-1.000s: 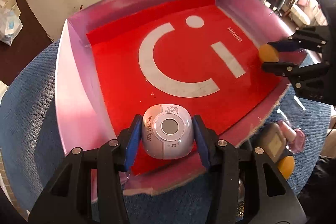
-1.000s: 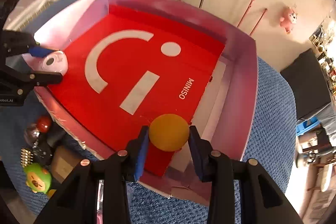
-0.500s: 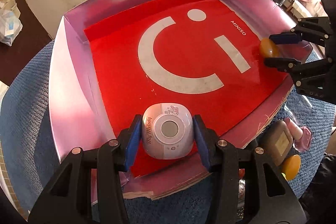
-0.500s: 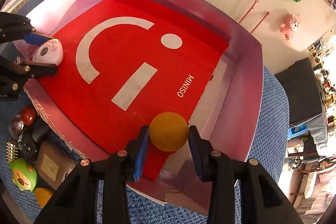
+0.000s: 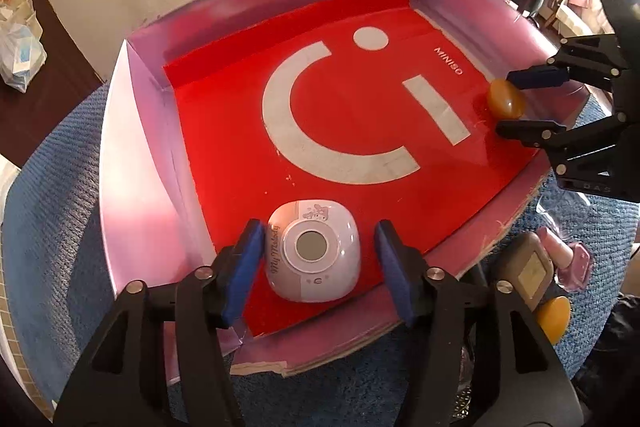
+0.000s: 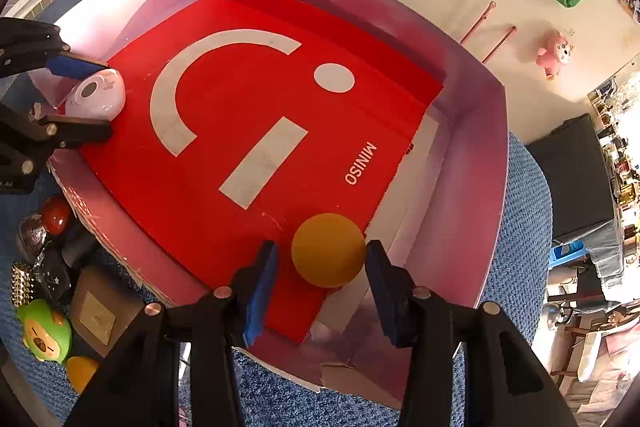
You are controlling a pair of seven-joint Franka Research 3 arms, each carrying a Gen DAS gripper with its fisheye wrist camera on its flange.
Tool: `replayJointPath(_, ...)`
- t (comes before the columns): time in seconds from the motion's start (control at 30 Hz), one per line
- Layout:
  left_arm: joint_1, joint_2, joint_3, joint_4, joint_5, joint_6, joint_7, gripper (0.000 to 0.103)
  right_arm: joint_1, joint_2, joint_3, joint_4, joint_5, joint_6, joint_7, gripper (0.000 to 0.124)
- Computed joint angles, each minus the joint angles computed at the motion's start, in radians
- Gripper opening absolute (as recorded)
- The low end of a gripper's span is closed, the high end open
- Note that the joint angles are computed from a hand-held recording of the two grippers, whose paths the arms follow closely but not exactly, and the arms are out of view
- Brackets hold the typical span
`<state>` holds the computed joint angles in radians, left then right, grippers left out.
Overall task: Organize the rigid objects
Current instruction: 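Open both tools to drop the speaker and the orange ball into the box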
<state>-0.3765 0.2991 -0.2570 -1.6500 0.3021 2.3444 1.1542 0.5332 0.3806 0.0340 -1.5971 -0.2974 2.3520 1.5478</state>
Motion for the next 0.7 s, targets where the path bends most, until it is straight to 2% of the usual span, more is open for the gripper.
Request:
replayJointPath(0.1, -0.004, -0.02, 0.003, -0.021, 0.018, 0.024, -0.014, 0.065, 0.0, -0.005, 0.0, -0.003, 0.004, 0.004, 0.008, 0.049)
replayJointPath(0.2, -0.001, -0.056, 0.004, -0.06, 0.026, 0.07, -0.046, 0.072, -0.01, -0.018, 0.007, -0.018, 0.025, 0.019, -0.003, 0.058)
replayJointPath(0.33, 0.015, -0.108, -0.001, -0.118, 0.004, 0.133, -0.069, 0.072, -0.021, -0.053, 0.01, -0.059, 0.042, 0.067, 0.0, 0.061)
replayJointPath(0.43, 0.018, -0.15, -0.001, -0.157, 0.012, 0.185, -0.113, 0.073, -0.028, -0.099, 0.016, -0.11, 0.054, 0.124, 0.011, 0.072)
replayJointPath(0.5, 0.014, -0.182, 0.002, -0.189, 0.05, 0.221, -0.16, 0.078, -0.036, -0.134, 0.025, -0.15, 0.068, 0.168, 0.012, 0.075)
replayJointPath(0.7, 0.01, -0.268, -0.008, -0.287, 0.16, 0.317, -0.291, 0.08, -0.059, -0.238, 0.049, -0.267, 0.116, 0.295, 0.032, 0.085)
